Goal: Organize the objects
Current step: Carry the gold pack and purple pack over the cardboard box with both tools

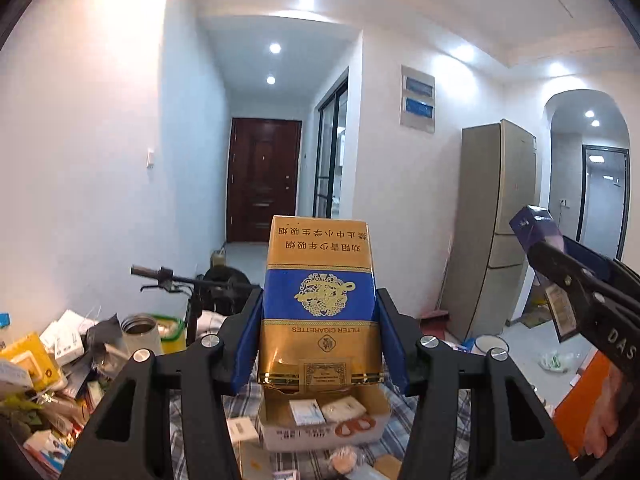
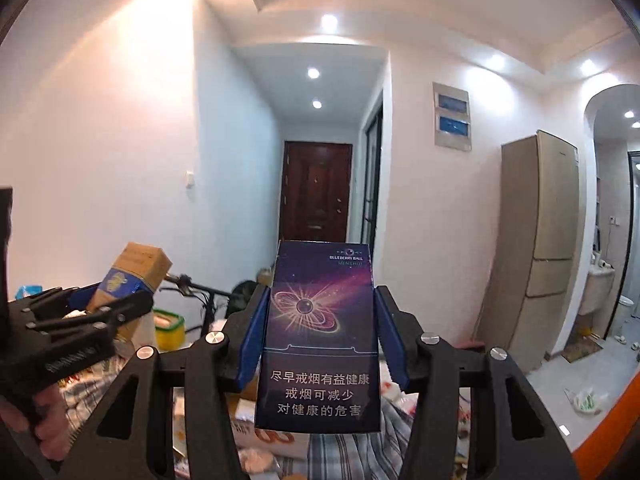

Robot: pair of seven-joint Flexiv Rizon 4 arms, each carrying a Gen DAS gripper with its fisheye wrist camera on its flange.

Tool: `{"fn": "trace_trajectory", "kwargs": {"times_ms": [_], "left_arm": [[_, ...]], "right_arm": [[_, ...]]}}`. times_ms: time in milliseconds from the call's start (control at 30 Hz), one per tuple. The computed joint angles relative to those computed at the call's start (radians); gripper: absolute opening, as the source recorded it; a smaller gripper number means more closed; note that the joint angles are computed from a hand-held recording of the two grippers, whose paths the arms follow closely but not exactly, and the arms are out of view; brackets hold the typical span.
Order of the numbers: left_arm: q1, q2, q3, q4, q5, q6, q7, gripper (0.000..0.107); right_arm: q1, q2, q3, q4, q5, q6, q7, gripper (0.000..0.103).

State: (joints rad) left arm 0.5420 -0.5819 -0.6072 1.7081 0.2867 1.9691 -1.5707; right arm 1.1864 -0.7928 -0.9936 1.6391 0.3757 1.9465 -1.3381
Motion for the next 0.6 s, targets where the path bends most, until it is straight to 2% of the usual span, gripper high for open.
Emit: {"fn": "trace_trajectory", "kwargs": {"times_ms": [67,167,267,367,400,433,500,600], "left_arm": [[0.046,-0.027,-0.071,-0.024,0.032,-0.018,0.009,0.056],[0.027,-0.045,-0.057,-0.055,0.015,-0.014,0.032,0.056],[0.026,-0.089,-0.062,-0.081,0.007,-0.021,0.045,0.056],[-0.036,-0.130,0.008,-0.116,-0.064,-0.042,0.067,0.056],[-0.036,-0.151,-0.003,-0.150,-0.055,-0.091,0.080,0.056],[-0.030,-0.165,-0.021,-0.158,-0.064,-0.104,0.097,0.056],[-0.046,-0.178,-0.013,-0.166,-0.112,-0.112,0.107,0.056],[-0.084,-0.181,0.021,-0.177,-0.141,-0.113,0.166,0.056]], "right_arm": [[-0.005,-0.029,-0.025,-0.042,0.014,-0.015,0.021,0.050],[-0.040,-0.073,-0.030,-0.113,0.016,-0.023,0.075,0.050],[-0.120,-0.085,0.053,-0.178,-0.040,-0.034,0.095,0.050],[-0.205,-0.108,0.149,-0.233,-0.093,-0.061,0.122,0.050],[-0.237,-0.110,0.190,-0.246,-0.113,-0.066,0.131,0.050],[-0.264,-0.114,0.220,-0.264,-0.135,-0.090,0.144,0.050],[-0.334,-0.110,0.300,-0.307,-0.223,-0.122,0.144,0.050],[-0.384,-0.127,0.341,-0.351,-0.282,-0.159,0.187,0.050]]}}
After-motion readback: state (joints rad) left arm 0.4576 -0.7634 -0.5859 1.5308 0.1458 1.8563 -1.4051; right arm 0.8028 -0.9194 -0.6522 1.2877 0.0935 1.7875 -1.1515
